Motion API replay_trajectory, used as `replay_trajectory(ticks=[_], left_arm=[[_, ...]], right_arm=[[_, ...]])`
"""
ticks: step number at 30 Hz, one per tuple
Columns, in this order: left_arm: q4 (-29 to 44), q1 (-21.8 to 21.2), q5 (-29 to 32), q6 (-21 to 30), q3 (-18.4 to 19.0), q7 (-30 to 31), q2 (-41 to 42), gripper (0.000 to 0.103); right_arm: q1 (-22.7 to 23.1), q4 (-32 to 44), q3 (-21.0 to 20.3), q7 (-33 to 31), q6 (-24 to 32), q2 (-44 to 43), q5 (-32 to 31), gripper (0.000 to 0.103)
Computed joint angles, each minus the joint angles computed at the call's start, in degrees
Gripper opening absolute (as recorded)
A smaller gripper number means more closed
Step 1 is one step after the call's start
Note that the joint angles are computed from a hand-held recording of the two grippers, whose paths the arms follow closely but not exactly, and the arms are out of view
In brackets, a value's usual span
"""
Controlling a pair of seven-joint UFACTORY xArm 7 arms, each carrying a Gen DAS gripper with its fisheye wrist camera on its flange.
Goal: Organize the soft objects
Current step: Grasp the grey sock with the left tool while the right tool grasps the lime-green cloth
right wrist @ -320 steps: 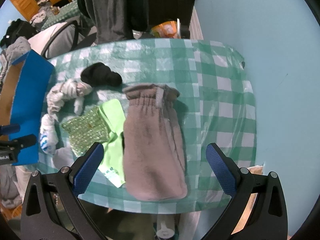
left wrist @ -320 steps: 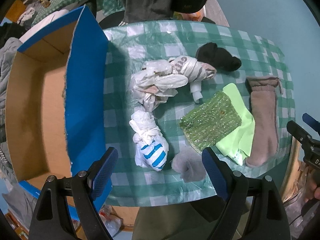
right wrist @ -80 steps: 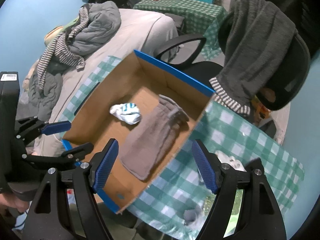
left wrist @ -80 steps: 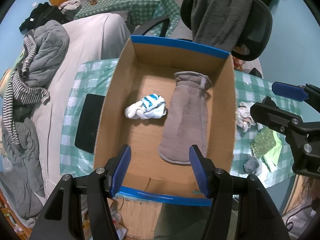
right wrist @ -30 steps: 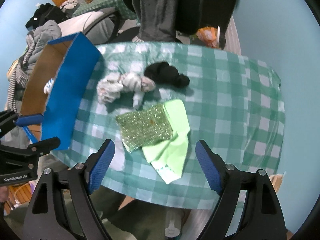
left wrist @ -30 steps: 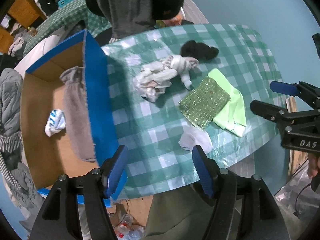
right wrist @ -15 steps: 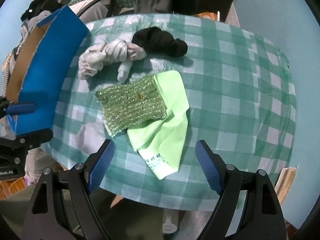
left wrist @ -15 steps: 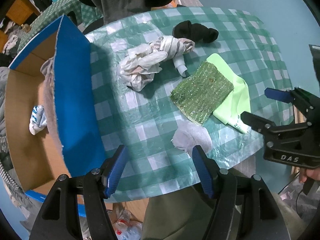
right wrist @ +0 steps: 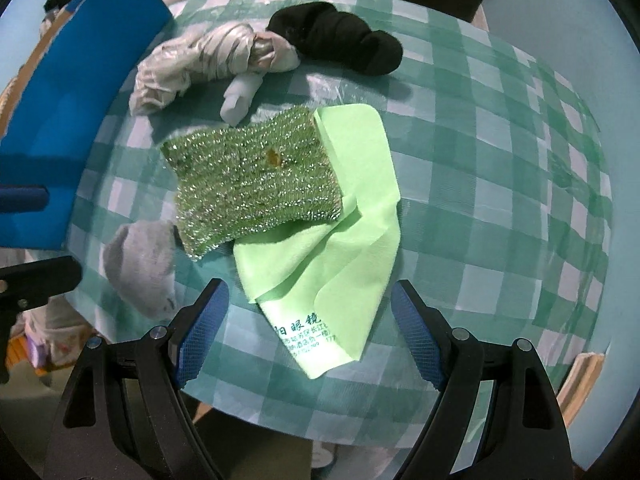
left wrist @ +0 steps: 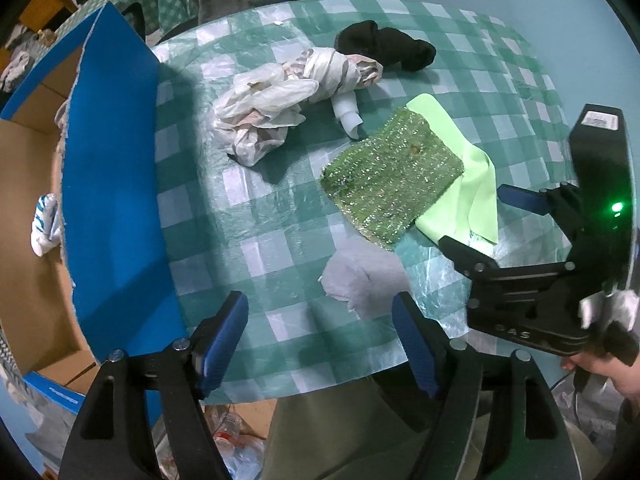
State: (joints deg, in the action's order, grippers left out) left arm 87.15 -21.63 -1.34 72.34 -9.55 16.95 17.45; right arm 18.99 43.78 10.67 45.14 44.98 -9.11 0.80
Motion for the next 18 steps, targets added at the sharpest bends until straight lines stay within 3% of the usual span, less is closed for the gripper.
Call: replay_trajectory(ticks=[13, 18], left_arm=[[2.18, -1.32, -1.33, 1.81, -0.59, -1.83, 3.12, 0.078], [2.42, -2.21, 0.02, 1.85, -0.31, -3.22, 5.01, 0.078]], right_arm=[[-0.06, -1.3, -0.28, -1.71, 0.07, 1.08, -0.8, 0.079], [0.57, -0.63, 0.5, -1.42, -0.93, 2.5, -2.4, 0.062]])
